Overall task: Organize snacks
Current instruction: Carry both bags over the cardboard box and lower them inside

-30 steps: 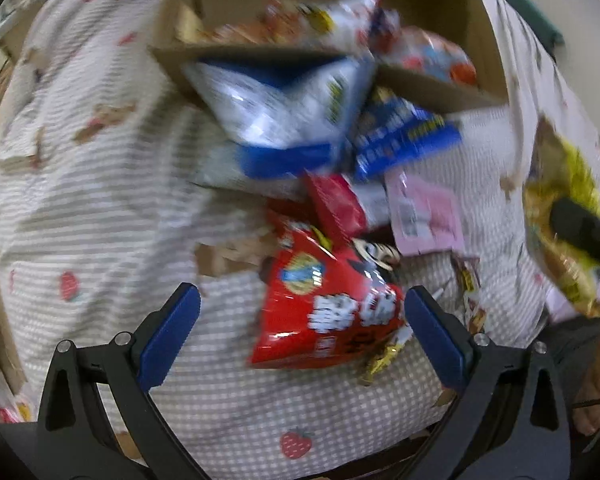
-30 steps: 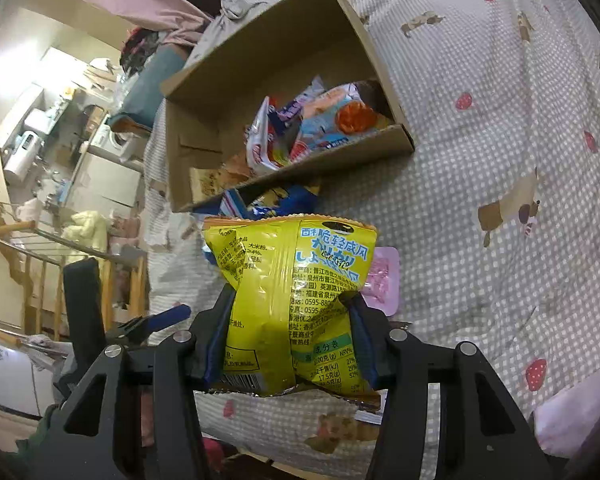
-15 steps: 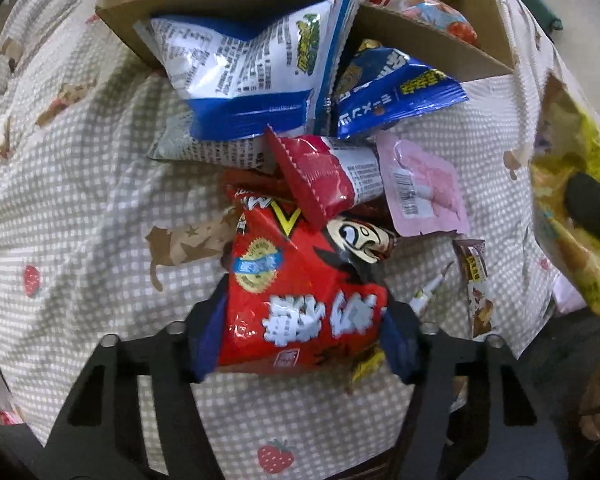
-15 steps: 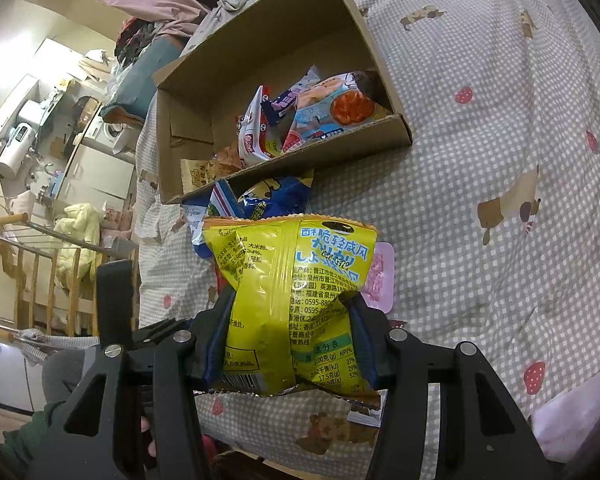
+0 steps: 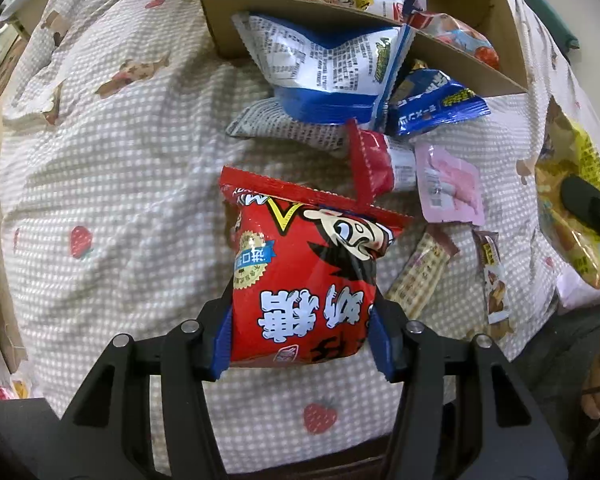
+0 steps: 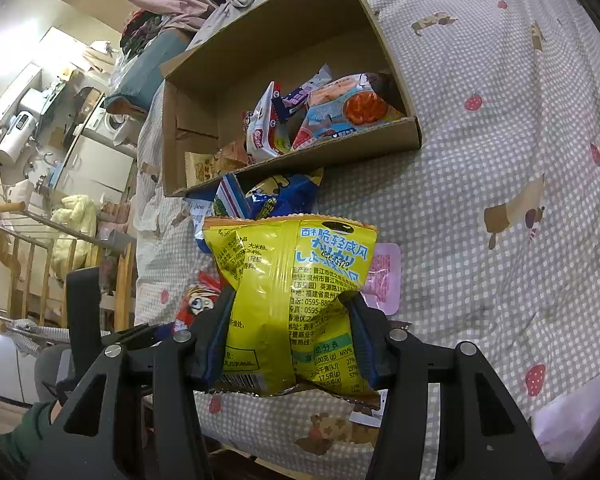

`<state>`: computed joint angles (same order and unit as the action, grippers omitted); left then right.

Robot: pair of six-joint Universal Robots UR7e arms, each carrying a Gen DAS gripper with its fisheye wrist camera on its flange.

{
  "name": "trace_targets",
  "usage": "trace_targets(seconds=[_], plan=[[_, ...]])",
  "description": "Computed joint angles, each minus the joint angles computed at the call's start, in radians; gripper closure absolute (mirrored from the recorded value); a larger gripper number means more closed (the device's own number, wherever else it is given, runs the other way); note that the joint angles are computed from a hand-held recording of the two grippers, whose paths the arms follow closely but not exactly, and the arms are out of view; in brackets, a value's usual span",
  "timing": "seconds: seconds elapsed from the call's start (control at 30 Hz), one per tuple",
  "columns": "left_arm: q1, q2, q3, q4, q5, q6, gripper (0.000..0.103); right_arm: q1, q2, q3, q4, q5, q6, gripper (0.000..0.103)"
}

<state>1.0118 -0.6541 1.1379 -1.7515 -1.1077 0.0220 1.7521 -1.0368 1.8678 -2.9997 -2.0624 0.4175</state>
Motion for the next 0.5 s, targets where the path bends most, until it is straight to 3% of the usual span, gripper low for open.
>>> trace_targets(seconds=[0.3,0.5], plan=[[-0.011,-0.089,0.060,-0.012,-0.004,0.013,0.052,0.024,-0.003,0.009,-0.028,-0.008,-0.012,0.049],[-0.020,-0.141,0.087,-0.091,-0.011,0.035,0.052,0.052,0.004,0.006,-0.084,-0.027,-0.048,0.049]])
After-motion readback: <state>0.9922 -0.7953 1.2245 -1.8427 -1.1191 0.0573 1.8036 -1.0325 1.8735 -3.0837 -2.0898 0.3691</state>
